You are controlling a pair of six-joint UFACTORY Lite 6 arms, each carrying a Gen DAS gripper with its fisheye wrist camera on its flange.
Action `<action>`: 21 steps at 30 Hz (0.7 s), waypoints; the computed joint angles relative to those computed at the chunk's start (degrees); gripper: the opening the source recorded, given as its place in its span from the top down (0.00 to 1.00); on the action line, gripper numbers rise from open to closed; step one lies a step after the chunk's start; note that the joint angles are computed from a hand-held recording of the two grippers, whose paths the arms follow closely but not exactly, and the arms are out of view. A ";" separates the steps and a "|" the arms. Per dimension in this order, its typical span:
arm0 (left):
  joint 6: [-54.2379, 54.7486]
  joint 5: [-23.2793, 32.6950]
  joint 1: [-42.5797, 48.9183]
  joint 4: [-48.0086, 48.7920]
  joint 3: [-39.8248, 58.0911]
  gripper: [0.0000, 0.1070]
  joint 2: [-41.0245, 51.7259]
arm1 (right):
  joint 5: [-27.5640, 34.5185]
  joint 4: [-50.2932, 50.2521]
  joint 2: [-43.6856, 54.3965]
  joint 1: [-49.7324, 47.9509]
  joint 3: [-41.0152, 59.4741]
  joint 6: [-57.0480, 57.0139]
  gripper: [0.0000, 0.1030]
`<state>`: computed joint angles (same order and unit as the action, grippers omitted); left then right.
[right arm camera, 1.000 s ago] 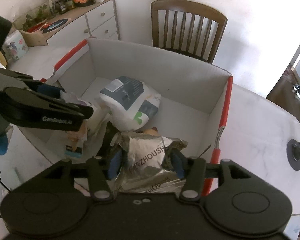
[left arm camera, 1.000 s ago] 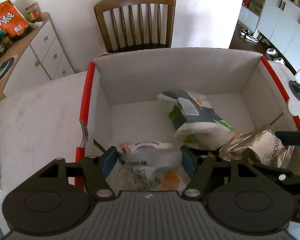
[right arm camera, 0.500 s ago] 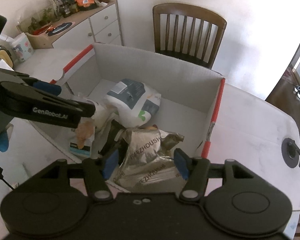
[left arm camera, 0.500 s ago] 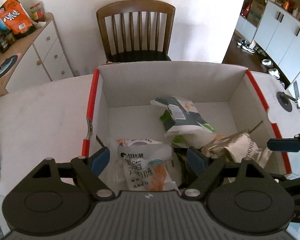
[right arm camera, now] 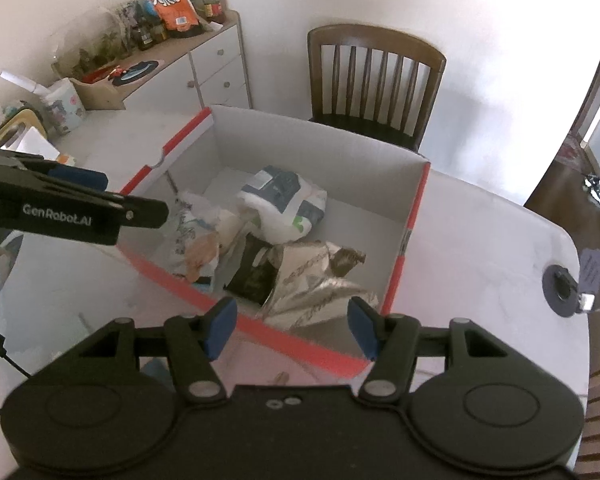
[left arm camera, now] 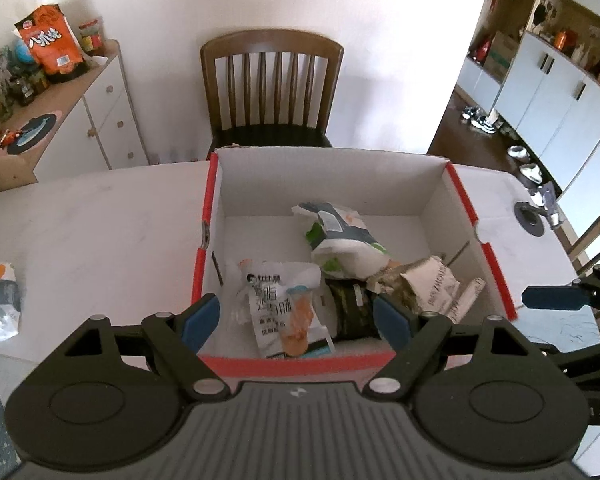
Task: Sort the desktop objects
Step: 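Lower both packets into the red box and open both tools, then withdraw both open tools up and back from the red box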
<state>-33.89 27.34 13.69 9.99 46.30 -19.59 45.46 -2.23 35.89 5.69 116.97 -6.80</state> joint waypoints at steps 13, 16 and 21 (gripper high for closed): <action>12.58 10.39 1.71 -10.38 -9.97 0.21 -23.12 | -4.33 -12.68 -21.47 9.44 -27.31 20.75 0.40; 15.84 13.29 2.90 -12.35 -12.91 0.21 -29.07 | -4.30 -15.67 -24.21 12.29 -31.34 26.73 0.40; 24.90 18.23 7.60 -18.61 -19.22 0.21 -39.66 | -4.25 -21.35 -28.01 17.57 -38.39 37.62 0.40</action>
<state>-8.99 45.57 21.29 -8.62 27.08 -59.25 41.21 -23.59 7.87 23.26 78.58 30.82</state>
